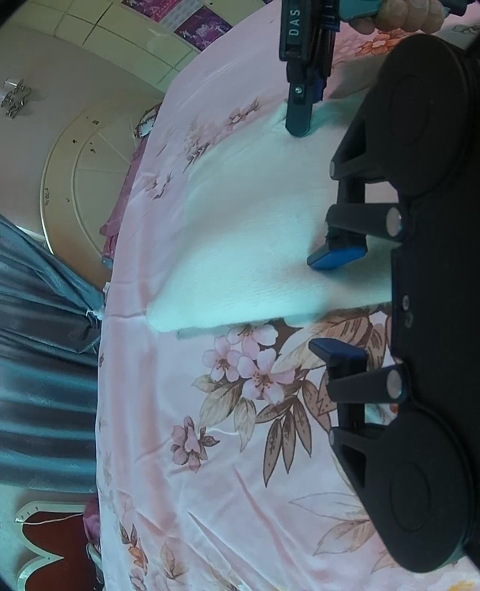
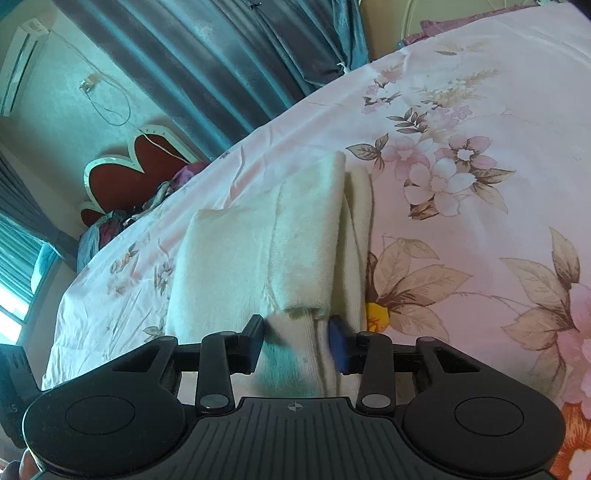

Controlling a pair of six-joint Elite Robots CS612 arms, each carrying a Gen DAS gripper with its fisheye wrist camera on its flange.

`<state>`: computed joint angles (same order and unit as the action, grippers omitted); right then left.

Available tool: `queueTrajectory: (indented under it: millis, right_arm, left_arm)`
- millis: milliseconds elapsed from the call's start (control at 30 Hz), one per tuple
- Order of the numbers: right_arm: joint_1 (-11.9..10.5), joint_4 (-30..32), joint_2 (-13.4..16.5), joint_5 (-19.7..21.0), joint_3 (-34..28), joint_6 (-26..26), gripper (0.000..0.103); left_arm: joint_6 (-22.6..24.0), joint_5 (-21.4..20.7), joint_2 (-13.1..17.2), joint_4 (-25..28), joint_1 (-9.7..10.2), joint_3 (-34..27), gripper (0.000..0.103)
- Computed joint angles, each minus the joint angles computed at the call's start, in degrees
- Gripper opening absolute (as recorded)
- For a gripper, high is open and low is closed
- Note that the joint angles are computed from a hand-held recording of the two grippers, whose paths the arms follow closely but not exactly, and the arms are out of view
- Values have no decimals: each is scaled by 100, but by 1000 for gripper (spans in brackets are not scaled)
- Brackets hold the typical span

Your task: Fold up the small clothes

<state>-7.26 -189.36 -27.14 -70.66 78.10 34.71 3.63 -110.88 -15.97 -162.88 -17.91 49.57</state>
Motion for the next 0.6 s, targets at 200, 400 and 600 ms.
queueTrajectory:
  millis: [200, 400, 600]
  right_arm:
    - [179, 215, -149, -573, 5, -720, 9]
    - [186, 546, -219, -750, 138, -780, 8]
    - [191, -130, -269, -1325, 287, -520, 32]
  left_arm:
    - [192, -340, -33, -781, 39, 160, 33]
    - [1066, -517, 9, 154, -56, -127, 33]
    - [1081, -758, 36, 1, -10, -231, 33]
